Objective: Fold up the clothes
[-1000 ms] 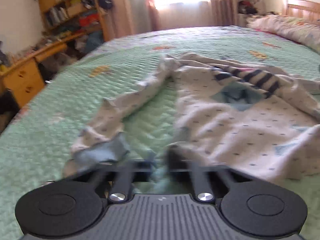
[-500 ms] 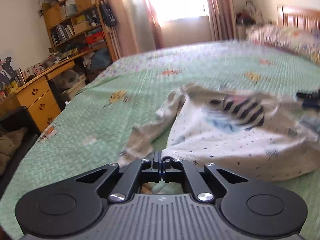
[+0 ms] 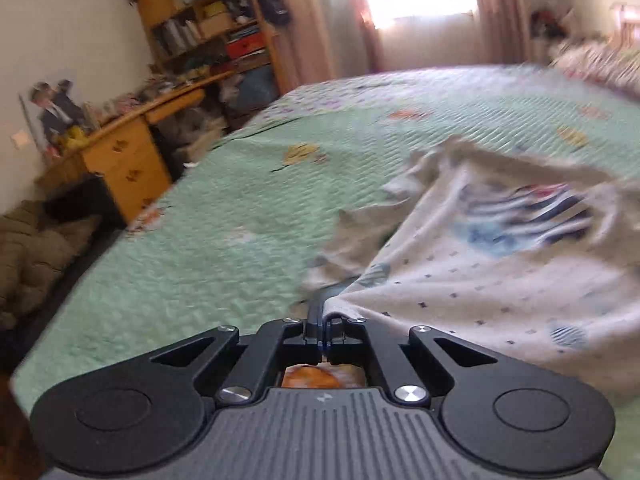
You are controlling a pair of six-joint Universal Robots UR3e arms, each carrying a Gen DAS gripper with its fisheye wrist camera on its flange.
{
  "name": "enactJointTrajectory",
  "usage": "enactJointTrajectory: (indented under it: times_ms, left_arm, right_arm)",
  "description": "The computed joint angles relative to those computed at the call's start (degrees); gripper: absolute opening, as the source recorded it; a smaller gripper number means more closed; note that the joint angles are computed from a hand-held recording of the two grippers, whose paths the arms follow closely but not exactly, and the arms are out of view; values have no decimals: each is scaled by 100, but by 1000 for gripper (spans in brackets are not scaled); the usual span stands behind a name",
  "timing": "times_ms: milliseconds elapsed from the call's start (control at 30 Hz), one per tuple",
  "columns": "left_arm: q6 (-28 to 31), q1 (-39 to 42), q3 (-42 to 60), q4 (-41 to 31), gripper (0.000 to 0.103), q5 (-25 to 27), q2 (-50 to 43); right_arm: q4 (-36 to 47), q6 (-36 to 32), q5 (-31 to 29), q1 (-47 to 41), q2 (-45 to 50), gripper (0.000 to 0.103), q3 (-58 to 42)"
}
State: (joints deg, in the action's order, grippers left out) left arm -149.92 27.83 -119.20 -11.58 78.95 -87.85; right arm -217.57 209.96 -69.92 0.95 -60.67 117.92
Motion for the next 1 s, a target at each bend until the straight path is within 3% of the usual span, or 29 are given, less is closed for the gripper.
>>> enactJointTrajectory:
  times_ms: [67,133,200,333,400,433,600,800,1000]
  left_arm:
    - [-212,-141,223,-169,1,344,-370]
    - [-317,-133,319,-509,1,224,-471]
    - [-160,-189,173,-377,1,149,-404]
    - [83,99,110,-475,1,-663,30]
    - [165,300,201,-586,1,-1099,209]
    - [218,399,277,-683,1,-1297,274]
    - [283,647,699,-1009,2,-1742,194]
    - [243,820,672,-1284,3,-1977,146]
    - [362,850,584,-1479,5,-2008,243]
  right_arm:
    - [89,-154,23,13,-155,82,97]
    - [169,-315,15,38,-338,82,219]
    - [367,-804,-269,219,-739,82,426]
    - [1152,-2851,-2197,1554,-1476,82,465]
    - [1105,-3549,-3001,2263,-1502,85,553]
    - [1035,-3773,-3306,2573,-1473,89,631]
    - [1339,-4292,-5098,3902,-1020,89,582]
    - [1854,-4681,-5721,4297,-432,89,126]
    - [1259,-5912,-6156,4462,556,89,-838]
